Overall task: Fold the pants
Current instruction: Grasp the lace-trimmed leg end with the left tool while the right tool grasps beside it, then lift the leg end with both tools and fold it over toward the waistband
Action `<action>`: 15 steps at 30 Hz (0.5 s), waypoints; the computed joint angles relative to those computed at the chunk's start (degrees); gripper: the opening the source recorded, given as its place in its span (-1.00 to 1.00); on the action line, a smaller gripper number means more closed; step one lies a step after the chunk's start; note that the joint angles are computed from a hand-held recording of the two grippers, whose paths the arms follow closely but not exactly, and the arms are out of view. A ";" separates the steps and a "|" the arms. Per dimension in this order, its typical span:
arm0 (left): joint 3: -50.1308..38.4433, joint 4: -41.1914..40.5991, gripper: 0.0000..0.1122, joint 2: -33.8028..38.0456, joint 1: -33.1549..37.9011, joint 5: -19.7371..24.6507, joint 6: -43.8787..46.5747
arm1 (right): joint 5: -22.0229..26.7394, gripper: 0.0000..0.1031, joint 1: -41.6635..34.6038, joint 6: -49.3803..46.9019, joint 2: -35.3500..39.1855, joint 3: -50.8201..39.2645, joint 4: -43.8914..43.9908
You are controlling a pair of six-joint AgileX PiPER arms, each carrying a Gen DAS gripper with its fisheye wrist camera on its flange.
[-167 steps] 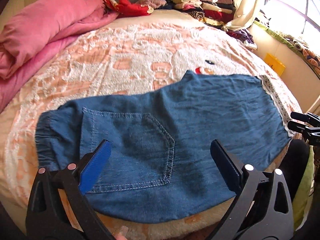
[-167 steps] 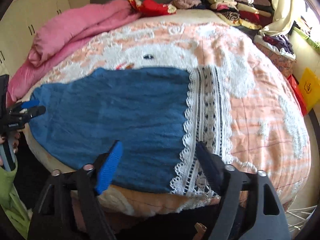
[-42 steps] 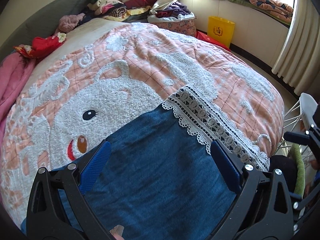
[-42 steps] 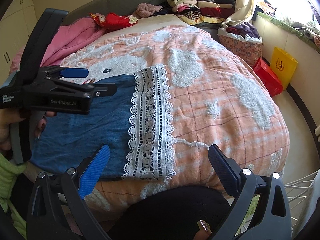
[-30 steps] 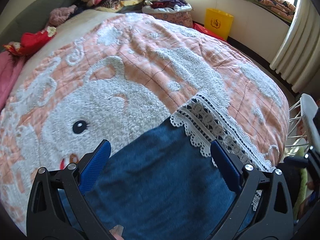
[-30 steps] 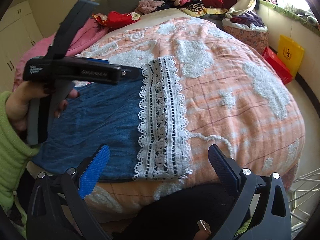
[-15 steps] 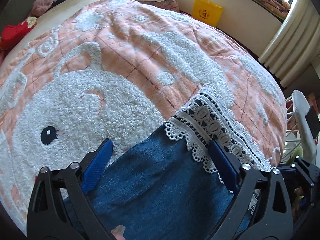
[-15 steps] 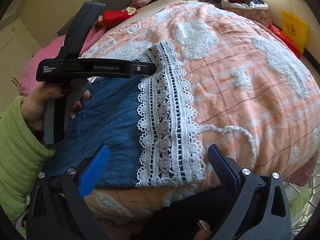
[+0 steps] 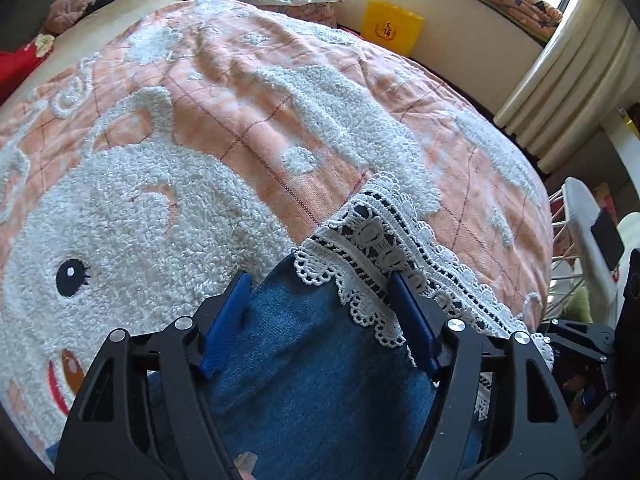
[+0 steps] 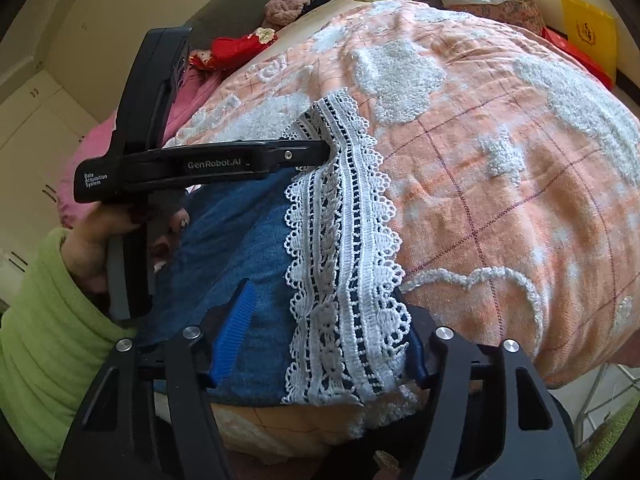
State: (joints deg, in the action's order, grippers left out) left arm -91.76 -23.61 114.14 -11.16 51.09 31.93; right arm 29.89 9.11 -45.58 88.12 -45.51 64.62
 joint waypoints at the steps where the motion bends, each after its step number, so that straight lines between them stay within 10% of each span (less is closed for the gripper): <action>1: 0.09 0.60 0.08 -0.13 -0.29 -0.31 -0.78 | 0.33 0.05 -0.36 -0.36 0.50 -0.27 0.50; 6: 0.76 -0.35 -0.54 -1.16 0.23 -0.58 -1.48 | 0.66 -0.37 -0.88 -2.92 0.57 0.33 2.97; 15: 5.81 -7.16 -0.78 -4.95 3.11 -1.98 2.77 | 6.97 -0.57 -3.89 -16.04 -0.11 2.90 13.92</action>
State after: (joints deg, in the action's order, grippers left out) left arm -85.95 -30.78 109.19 -8.05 49.11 34.70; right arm 36.86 5.22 -61.62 88.01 -42.62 78.54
